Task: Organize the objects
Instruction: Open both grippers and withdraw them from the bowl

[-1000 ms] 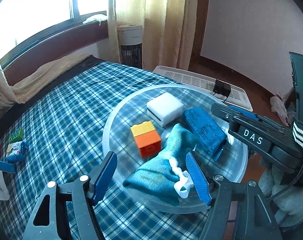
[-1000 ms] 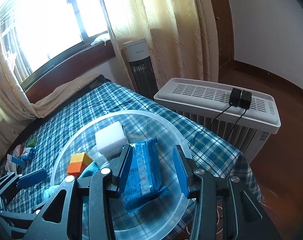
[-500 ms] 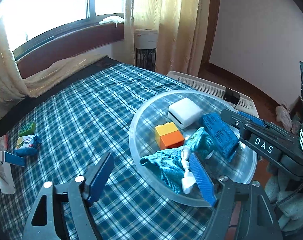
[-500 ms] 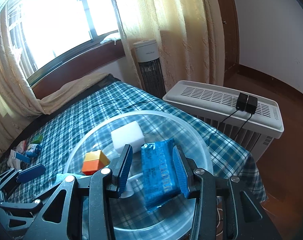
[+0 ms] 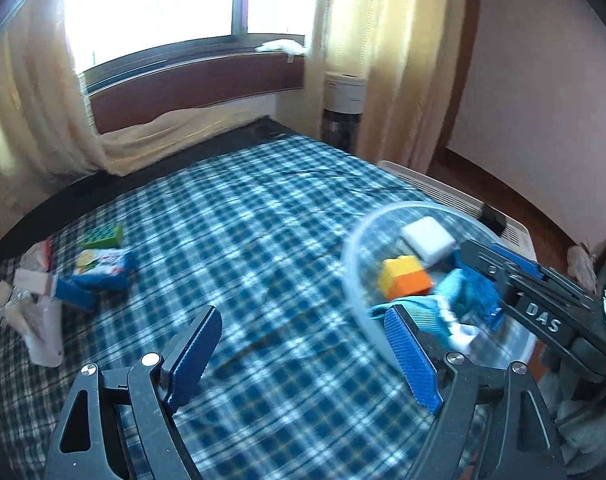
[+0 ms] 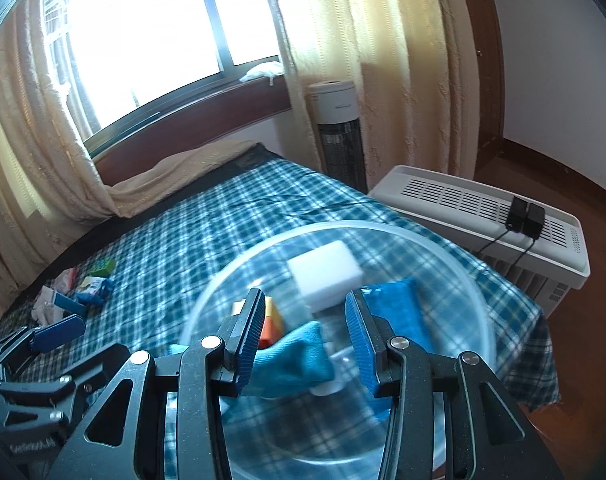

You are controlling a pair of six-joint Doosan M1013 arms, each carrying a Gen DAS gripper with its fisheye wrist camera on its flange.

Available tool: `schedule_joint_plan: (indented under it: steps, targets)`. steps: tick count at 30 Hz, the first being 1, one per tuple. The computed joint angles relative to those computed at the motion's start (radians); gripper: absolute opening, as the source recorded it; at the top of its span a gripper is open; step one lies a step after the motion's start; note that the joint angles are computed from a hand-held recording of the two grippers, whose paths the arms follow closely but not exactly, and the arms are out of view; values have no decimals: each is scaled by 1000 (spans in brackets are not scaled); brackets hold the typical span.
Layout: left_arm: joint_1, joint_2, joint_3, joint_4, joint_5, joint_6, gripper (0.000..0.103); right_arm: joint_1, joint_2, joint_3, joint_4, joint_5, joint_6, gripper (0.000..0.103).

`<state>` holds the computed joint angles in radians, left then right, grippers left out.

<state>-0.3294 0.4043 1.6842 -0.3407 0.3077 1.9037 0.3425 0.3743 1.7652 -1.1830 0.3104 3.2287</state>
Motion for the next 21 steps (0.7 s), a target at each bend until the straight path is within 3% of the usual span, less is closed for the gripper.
schedule_joint_plan:
  steps: [7, 21]
  targets:
    - [45, -1, 5, 113, 2, -167, 87, 23, 16, -30, 34, -26, -62, 44]
    - [124, -5, 17, 251, 5, -388, 89, 67, 51, -88, 225, -62, -310, 45]
